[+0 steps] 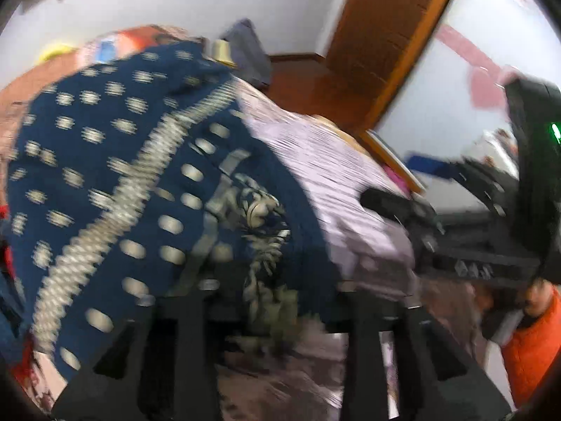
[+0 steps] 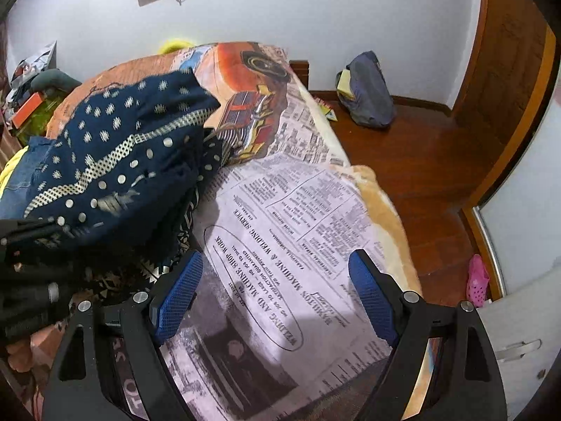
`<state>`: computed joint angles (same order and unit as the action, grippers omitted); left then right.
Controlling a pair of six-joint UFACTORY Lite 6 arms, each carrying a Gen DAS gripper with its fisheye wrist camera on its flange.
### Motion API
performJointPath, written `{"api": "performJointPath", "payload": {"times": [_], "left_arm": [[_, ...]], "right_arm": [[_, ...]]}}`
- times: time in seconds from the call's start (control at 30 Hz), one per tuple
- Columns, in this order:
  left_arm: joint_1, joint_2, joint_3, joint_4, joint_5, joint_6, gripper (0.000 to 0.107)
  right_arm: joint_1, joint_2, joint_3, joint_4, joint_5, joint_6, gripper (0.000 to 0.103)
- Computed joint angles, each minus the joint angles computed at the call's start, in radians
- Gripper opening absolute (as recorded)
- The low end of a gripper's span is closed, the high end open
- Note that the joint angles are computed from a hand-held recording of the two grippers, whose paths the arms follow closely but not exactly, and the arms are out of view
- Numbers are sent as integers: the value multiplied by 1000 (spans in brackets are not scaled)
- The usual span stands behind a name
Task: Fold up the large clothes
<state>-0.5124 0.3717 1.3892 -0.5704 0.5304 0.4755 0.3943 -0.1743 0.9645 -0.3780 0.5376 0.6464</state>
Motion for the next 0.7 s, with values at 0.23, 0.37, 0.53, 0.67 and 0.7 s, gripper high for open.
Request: {"api": "performJointPath", "payload": {"times": [0.23,0.37,0.53,0.67,0.7], "left_arm": [[-71,-249,-211,118,-24,-84,50],[-36,-438,-320,217,-10,-147,53],[91,-613,-391,342,-7,-213,68],[279,-574,-336,327,-12,-111,71],[309,-536,-312,318,-20,-97,71]], "right_arm": [[47,-83,26,-29,63,21,83],[120,-91,80,-70,103,46,83],[210,-15,171,-93,82,75,83],[267,112,258,-67,24,67,83],[276,157,286,-49,8,54,83]]}}
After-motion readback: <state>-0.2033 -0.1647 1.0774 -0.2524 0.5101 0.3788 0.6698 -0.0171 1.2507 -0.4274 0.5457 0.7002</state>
